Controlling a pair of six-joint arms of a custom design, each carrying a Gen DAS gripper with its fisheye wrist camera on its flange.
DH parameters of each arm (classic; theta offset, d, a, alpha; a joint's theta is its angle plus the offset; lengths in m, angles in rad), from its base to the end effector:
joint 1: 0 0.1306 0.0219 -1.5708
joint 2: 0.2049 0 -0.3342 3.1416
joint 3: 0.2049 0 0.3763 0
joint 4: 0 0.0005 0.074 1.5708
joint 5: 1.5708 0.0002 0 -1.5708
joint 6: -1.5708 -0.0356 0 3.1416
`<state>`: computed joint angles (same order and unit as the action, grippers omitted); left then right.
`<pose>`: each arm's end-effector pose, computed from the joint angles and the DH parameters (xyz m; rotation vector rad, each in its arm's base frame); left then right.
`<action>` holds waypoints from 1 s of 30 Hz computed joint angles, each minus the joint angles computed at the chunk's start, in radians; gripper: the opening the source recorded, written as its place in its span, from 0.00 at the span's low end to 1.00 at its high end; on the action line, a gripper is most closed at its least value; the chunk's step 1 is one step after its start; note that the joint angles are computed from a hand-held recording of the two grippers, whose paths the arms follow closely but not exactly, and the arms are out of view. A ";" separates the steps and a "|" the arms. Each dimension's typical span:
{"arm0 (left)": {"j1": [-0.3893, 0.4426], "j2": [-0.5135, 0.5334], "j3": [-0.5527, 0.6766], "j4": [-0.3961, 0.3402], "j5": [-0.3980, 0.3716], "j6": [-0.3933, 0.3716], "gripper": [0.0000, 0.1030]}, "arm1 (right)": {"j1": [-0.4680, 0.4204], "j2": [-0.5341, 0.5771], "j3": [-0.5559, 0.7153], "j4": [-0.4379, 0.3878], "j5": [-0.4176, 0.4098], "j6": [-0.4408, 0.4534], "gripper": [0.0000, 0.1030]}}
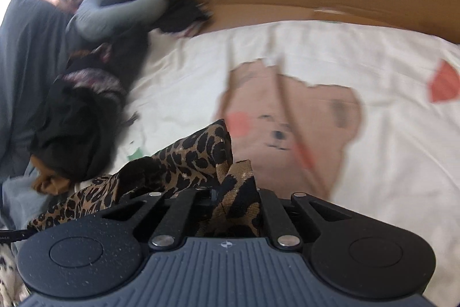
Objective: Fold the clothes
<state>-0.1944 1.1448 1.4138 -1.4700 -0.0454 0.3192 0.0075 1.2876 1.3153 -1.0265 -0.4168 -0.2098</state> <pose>0.3444 -0.0667 0.4544 -0.1846 2.7656 -0.0708 0.4293 0.0171 0.3845 0.0998 2.5548 0.6178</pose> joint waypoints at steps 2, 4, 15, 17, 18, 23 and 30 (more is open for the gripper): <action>-0.019 0.031 0.030 0.025 0.011 0.004 0.06 | -0.036 -0.032 -0.022 -0.007 0.012 -0.010 0.03; -0.041 0.061 0.060 0.053 0.019 0.002 0.06 | -0.070 -0.057 -0.039 -0.010 0.019 -0.026 0.02; -0.169 0.270 0.292 0.185 0.082 -0.027 0.06 | -0.280 -0.199 -0.066 -0.035 0.067 -0.078 0.03; -0.189 0.315 0.347 0.203 0.094 -0.039 0.06 | -0.312 -0.220 -0.066 -0.041 0.077 -0.086 0.03; -0.197 0.339 0.378 0.211 0.103 -0.042 0.06 | -0.328 -0.232 -0.065 -0.045 0.084 -0.094 0.02; -0.232 0.461 0.531 0.228 0.119 -0.038 0.06 | -0.376 -0.274 -0.056 -0.051 0.104 -0.152 0.02; -0.275 0.616 0.740 0.233 0.116 -0.089 0.06 | -0.408 -0.319 -0.058 -0.043 0.121 -0.197 0.03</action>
<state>-0.4690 1.7609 2.1541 -1.2369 0.0703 0.2301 -0.4007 0.9681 1.2570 -1.0696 -0.2959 -0.4068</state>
